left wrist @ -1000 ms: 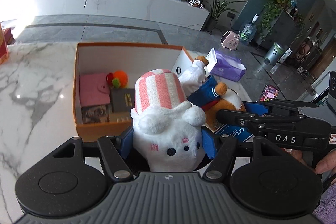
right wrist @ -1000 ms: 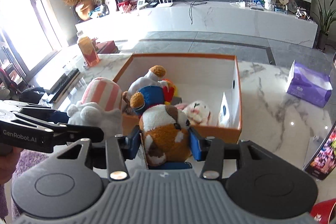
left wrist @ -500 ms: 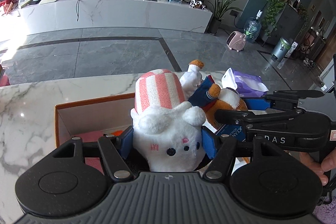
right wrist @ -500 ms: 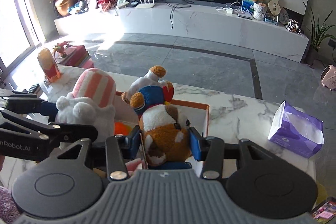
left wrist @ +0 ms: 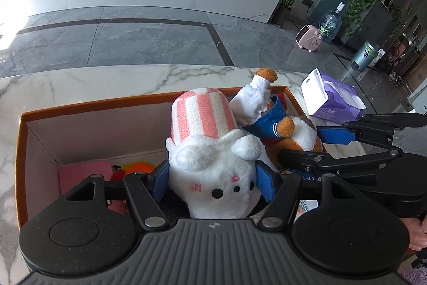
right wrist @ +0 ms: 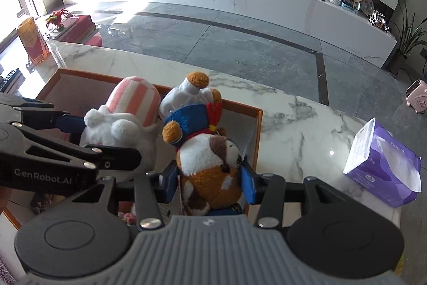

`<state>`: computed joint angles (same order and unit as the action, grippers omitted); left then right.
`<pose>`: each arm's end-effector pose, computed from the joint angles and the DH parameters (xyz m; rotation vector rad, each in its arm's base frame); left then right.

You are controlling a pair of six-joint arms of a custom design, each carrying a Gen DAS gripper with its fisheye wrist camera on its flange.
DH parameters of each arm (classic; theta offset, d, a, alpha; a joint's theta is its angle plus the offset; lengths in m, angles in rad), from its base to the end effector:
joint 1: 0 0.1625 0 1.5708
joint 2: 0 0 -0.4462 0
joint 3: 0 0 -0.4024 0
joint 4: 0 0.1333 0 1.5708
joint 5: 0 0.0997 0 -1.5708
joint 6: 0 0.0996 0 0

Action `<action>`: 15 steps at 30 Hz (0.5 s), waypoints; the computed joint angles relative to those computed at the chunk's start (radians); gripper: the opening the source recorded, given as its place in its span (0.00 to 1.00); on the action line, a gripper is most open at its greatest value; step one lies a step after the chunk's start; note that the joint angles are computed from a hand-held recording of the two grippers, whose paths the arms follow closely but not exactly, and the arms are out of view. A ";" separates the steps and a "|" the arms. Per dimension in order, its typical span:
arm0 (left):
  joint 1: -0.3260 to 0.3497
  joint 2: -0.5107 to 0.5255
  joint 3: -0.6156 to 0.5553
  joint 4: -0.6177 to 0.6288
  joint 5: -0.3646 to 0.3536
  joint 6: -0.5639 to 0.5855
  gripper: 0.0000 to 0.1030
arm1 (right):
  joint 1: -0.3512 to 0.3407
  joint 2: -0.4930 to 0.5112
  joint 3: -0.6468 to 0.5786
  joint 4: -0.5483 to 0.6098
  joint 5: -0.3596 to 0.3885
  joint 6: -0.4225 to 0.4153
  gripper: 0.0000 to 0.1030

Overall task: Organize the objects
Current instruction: 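Carry both plush toys over the box with both grippers, then lower the plush toys into the box and open both grippers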

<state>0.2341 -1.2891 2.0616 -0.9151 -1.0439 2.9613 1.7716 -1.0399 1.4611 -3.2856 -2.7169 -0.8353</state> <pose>-0.2893 -0.2575 0.1993 -1.3585 1.4209 -1.5159 0.1733 -0.6382 0.4674 0.1131 -1.7479 0.8127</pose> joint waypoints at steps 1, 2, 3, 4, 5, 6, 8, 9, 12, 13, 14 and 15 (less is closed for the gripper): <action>-0.003 -0.006 0.009 -0.002 0.003 0.001 0.75 | -0.001 -0.002 0.004 0.007 -0.004 0.004 0.49; -0.003 -0.004 0.014 -0.010 0.002 0.007 0.75 | -0.002 -0.006 0.009 0.014 -0.007 0.012 0.49; 0.000 -0.003 0.017 -0.020 -0.002 0.014 0.76 | -0.002 -0.010 0.014 0.035 -0.013 0.030 0.49; 0.004 -0.002 0.021 -0.030 -0.008 0.016 0.76 | -0.001 -0.016 0.020 0.063 -0.021 0.057 0.49; 0.010 -0.003 0.025 -0.033 -0.012 0.014 0.76 | -0.001 -0.018 0.022 0.088 -0.028 0.083 0.49; 0.016 -0.002 0.030 -0.038 -0.013 0.017 0.76 | -0.001 -0.018 0.024 0.100 -0.034 0.096 0.49; 0.022 -0.008 0.047 -0.053 -0.004 0.010 0.77 | -0.003 -0.005 0.018 0.074 -0.046 0.065 0.49; 0.022 -0.009 0.052 -0.052 -0.001 -0.004 0.78 | -0.004 0.003 0.013 0.048 -0.047 0.042 0.50; 0.012 -0.016 0.066 -0.050 0.001 -0.038 0.81 | -0.009 0.011 0.006 0.000 -0.030 0.012 0.50; 0.008 -0.021 0.071 -0.052 0.001 -0.044 0.82 | -0.011 0.007 0.007 0.007 -0.021 0.021 0.50; 0.000 -0.022 0.073 -0.051 -0.001 -0.050 0.82 | -0.012 -0.001 0.012 0.020 -0.012 0.038 0.50; -0.007 -0.018 0.070 -0.042 -0.004 -0.061 0.83 | -0.012 -0.007 0.016 0.023 -0.002 0.043 0.50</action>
